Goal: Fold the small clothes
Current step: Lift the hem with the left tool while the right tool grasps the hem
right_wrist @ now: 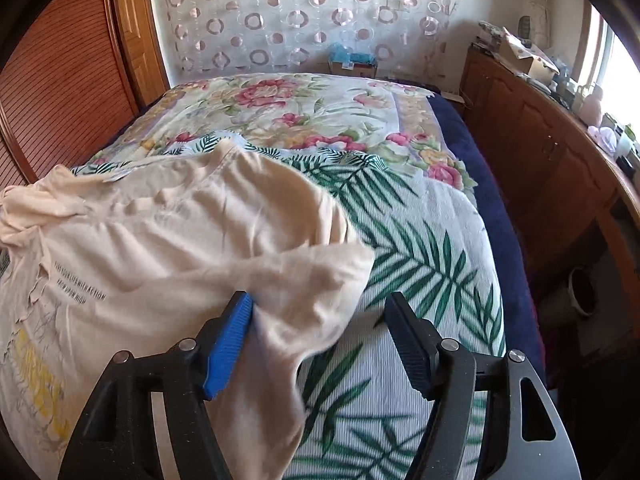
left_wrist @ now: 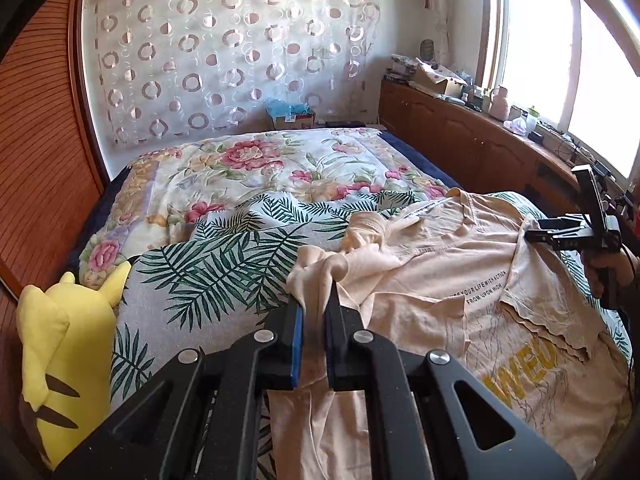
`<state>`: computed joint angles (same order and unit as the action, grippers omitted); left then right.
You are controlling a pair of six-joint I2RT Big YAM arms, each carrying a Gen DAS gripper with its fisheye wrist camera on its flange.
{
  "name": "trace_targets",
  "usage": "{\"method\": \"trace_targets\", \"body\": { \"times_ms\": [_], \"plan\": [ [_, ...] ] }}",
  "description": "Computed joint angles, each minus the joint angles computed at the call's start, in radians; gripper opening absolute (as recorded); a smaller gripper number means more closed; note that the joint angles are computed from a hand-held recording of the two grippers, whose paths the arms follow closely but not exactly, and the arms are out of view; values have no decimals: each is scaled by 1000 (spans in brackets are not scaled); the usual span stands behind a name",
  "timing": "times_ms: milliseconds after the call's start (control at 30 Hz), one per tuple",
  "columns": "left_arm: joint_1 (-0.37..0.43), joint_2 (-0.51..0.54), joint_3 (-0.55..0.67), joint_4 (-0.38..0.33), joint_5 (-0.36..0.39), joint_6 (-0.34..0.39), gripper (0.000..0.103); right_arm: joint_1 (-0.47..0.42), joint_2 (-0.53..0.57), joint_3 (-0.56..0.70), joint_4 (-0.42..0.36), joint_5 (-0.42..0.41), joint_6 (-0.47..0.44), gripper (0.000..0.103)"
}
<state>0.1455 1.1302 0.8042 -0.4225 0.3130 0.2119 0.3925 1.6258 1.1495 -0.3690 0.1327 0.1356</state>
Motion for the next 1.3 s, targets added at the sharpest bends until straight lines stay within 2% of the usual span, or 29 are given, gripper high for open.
{"method": "trace_targets", "body": {
  "times_ms": [133,200,233,267,300,333,433,533,633,700,800,900,1100,1233,1300],
  "plan": [
    [0,-3,-1,2,0,3,10,5,26,29,-3,8,0,68],
    [2,-7,-4,2,6,6,10,9,27,27,12,0,-3,55],
    [2,-12,-6,3,9,6,10,10,23,18,23,-6,-7,39],
    [2,-20,-10,2,12,4,10,11,20,12,30,-16,-6,14],
    [6,-31,-15,1,20,3,10,11,18,9,31,-19,4,8],
    [8,-41,-20,0,26,0,10,17,14,5,32,-9,17,6],
    [24,-100,-46,-1,57,-6,10,28,-36,-55,116,0,1,4],
    [54,-185,-83,-12,103,-15,10,48,-134,-153,210,-23,-1,4],
    [99,-279,-117,-40,165,-19,10,77,-242,-247,262,-21,-22,4],
    [140,-345,-140,-70,210,-12,10,98,-324,-316,285,-28,-34,4],
    [235,-427,-164,-155,303,33,10,126,-458,-424,298,-32,-39,4],
    [322,-479,-181,-228,363,86,10,147,-589,-513,265,-23,-47,4],
    [488,-548,-200,-397,475,234,10,190,-821,-617,114,4,-27,4],
    [590,-592,-221,-547,502,398,10,192,-965,-653,-14,-58,28,4],
    [660,-598,-221,-642,528,495,10,201,-1014,-666,-85,-46,33,4]
  ]
}}
